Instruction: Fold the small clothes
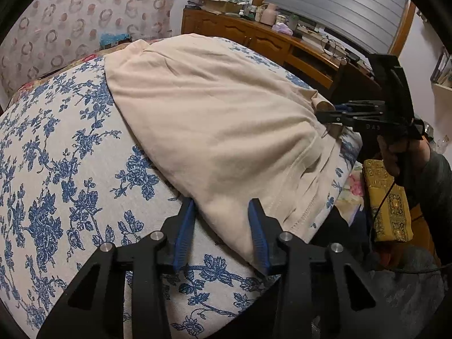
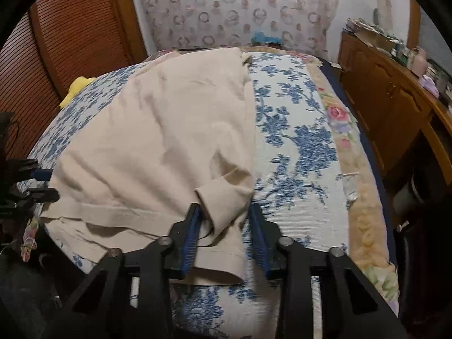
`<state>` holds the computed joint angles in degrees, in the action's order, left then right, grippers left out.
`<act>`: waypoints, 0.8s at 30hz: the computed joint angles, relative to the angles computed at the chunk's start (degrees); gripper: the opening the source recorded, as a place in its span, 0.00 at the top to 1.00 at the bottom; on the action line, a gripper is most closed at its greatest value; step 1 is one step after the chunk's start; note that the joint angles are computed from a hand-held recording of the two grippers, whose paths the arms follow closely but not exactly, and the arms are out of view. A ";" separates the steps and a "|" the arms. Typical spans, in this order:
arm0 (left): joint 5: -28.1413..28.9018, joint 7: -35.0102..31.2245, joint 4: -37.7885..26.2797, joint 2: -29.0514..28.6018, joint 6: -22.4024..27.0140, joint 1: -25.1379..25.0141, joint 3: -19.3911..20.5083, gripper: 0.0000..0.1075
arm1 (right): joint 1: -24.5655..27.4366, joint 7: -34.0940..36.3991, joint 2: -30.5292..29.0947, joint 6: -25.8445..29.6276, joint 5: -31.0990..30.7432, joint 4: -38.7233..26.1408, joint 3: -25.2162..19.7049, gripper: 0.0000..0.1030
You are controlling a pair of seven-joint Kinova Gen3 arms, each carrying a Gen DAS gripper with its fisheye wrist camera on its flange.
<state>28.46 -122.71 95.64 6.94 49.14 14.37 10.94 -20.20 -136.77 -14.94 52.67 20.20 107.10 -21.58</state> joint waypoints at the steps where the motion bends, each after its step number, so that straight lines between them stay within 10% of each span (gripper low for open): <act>1: 0.13 -0.18 -0.03 0.04 0.10 -0.04 0.02 0.65 | -0.31 0.55 0.05 -0.20 -0.18 -0.04 0.06 0.84; 6: 1.53 -1.44 -2.04 1.39 2.74 -0.98 0.06 0.95 | -0.96 3.97 -1.39 -4.82 -2.71 1.71 2.09 0.95; 24: 4.93 1.96 -23.31 10.91 1.34 -5.74 -0.80 0.97 | 8.23 14.27 2.07 -20.31 -3.57 -7.33 5.10 0.96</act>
<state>33.39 -120.75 72.33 17.85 50.48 8.62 10.15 -11.97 -122.50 -12.87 32.36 16.63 99.76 -16.48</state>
